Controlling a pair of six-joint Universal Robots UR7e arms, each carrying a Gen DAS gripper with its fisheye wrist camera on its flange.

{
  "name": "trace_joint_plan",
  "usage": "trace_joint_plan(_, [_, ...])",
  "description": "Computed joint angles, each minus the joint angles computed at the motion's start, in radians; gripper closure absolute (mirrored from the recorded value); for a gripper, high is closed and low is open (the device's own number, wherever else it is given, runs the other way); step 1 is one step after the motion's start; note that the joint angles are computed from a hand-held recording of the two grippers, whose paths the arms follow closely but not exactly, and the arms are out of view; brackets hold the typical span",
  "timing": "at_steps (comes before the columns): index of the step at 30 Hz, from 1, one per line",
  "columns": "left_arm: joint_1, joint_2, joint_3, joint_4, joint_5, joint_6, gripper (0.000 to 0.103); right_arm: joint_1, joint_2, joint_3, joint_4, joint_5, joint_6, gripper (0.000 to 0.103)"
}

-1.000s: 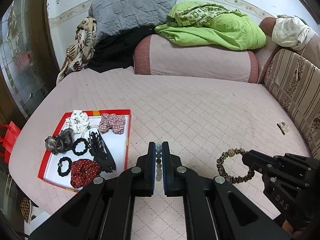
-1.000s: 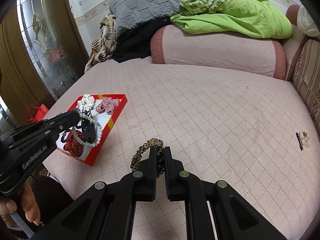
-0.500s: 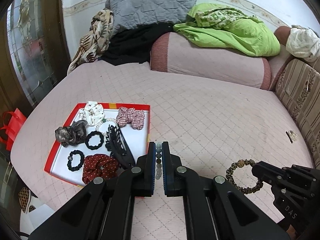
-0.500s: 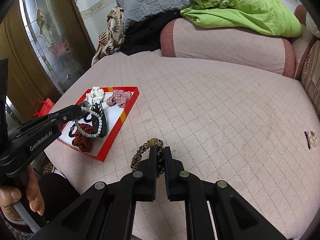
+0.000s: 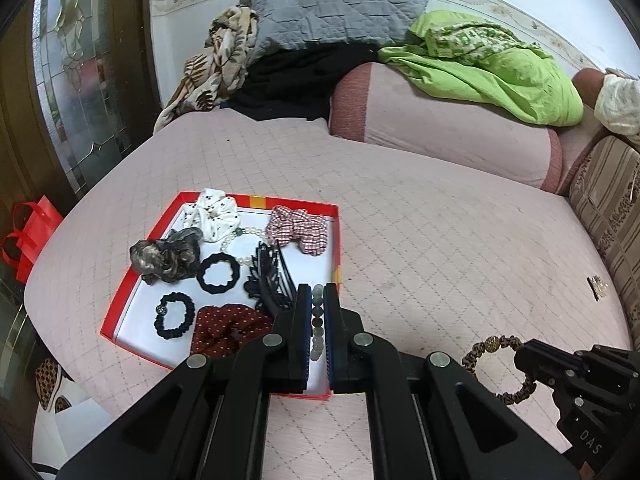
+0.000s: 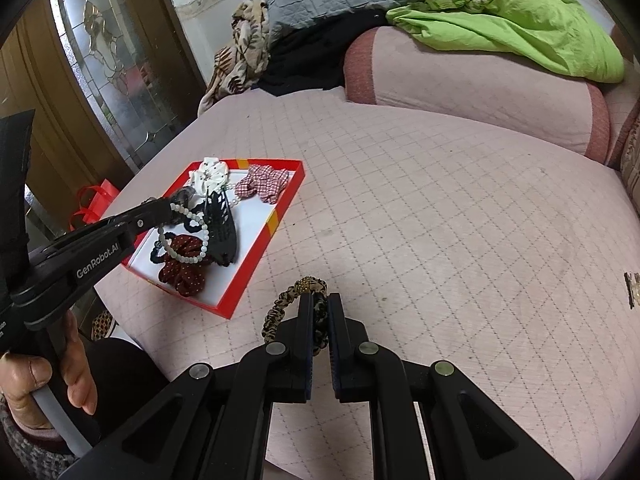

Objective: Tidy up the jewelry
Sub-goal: 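Carry the jade and leopard-print bracelets over the tray with both tools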

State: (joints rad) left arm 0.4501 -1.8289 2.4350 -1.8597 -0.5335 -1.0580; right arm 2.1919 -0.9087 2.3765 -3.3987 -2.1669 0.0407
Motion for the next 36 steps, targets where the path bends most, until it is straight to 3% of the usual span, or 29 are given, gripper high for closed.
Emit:
trace_joint_plan(14, [0.062,-0.065,-0.001,-0.035,0.007,0.068,0.097,0.015,0.042,-0.077,0.069,0.038,-0.018,0.095])
trace_joint_plan(19, [0.086,-0.117,-0.018,0.014,0.019,0.074,0.097,0.016,0.068,-0.119,0.093,0.063,-0.03,0.095])
trace_joint_plan(27, [0.154,-0.207,-0.035,0.015,-0.012,0.136,0.097,0.027,0.125,-0.184,0.123,0.106,-0.058,0.095])
trace_joint_plan(36, [0.246,-0.223,-0.046,-0.056,-0.024,0.238,0.097,0.011,0.167,-0.225,0.136,0.143,-0.066,0.095])
